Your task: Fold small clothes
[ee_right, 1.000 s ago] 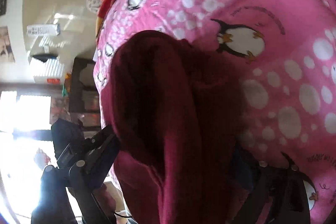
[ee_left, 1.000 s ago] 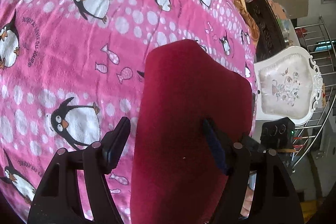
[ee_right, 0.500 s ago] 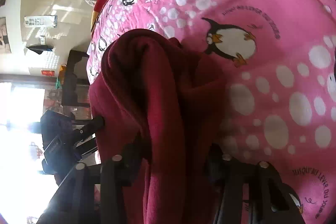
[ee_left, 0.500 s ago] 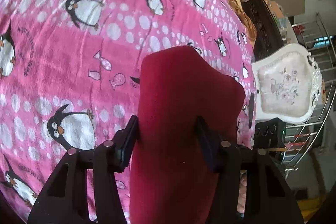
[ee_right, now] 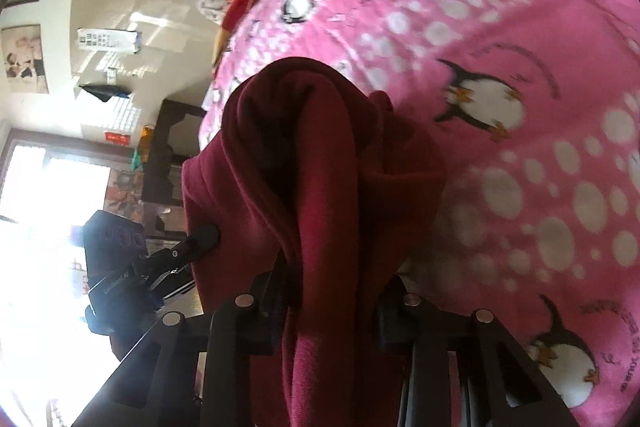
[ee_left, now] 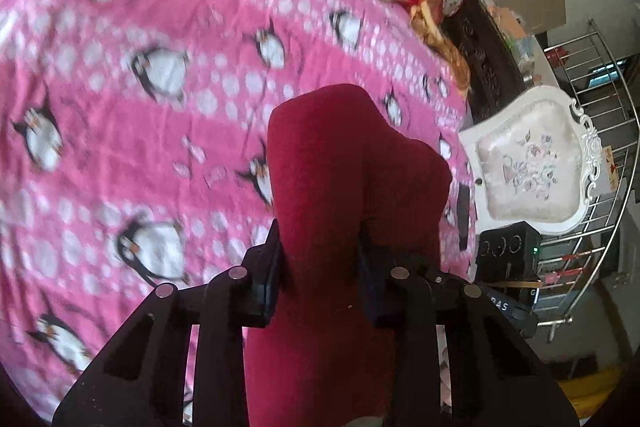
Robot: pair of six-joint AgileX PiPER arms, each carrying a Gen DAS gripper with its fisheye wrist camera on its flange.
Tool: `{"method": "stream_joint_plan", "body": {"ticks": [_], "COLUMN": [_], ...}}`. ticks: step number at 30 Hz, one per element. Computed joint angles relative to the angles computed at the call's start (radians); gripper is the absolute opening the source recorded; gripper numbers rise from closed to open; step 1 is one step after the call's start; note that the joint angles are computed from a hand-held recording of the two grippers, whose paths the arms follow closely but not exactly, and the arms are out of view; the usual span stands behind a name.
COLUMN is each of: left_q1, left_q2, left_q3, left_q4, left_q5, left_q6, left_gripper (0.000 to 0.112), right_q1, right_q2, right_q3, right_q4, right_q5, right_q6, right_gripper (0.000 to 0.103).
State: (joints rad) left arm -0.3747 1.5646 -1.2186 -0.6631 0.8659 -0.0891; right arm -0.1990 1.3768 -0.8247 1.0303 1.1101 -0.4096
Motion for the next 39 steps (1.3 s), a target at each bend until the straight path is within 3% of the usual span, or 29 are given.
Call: {"method": "stream_joint_plan", "body": {"ticks": [6, 14, 17, 20, 23, 25, 28, 30, 33, 34, 36, 39], "left_q1": [0.114, 0.208, 0.205, 0.22, 0.268, 0.275, 0.288, 0.277, 0.243, 0.24, 0.235, 0.213], "left_q2": [0.121, 0.428, 0.49, 0.391, 0.223, 0.135, 0.032, -0.003, 0.004, 0.015, 0.017, -0.008], "left_q3": [-0.304, -0.773, -0.731, -0.545, -0.333, -0.227, -0.062, 0.031, 0.097, 0.111, 0.13, 0.144], "left_q4": [0.122, 0.239, 0.305, 0.298, 0.204, 0.224, 0.169, 0.142, 0.154, 0.141, 0.127, 0.139], "left_q5": [0.163, 0.343, 0.315, 0.193, 0.111, 0.076, 0.053, 0.042, 0.001, -0.003, -0.008, -0.021], "left_q6": [-0.058, -0.088, -0.111, -0.045, 0.083, 0.09, 0.134, 0.157, 0.117, 0.119, 0.097, 0.093], "left_gripper": [0.03, 0.032, 0.034, 0.04, 0.048, 0.064, 0.064, 0.064, 0.063, 0.063, 0.063, 0.064], "right_q1": [0.149, 0.283, 0.324, 0.349, 0.353, 0.373, 0.425, 0.465, 0.554, 0.563, 0.562, 0.553], "right_q2": [0.181, 0.582, 0.73, 0.787, 0.653, 0.533, 0.382, 0.309, 0.287, 0.292, 0.329, 0.295], "right_q3": [-0.236, -0.804, -0.961, -0.977, -0.843, -0.747, -0.598, -0.513, -0.456, -0.433, -0.425, -0.427], "right_q4": [0.03, -0.029, -0.139, -0.181, -0.192, -0.235, -0.229, -0.206, -0.29, -0.3, -0.261, -0.257], "right_q5": [-0.024, -0.012, -0.003, -0.021, -0.083, -0.124, -0.186, -0.206, -0.263, -0.278, -0.291, -0.296], "right_q6": [0.064, 0.279, 0.383, 0.404, 0.419, 0.41, 0.371, 0.342, 0.428, 0.446, 0.429, 0.472], "right_gripper": [0.032, 0.032, 0.034, 0.045, 0.058, 0.063, 0.063, 0.061, 0.044, 0.037, 0.012, 0.008]}}
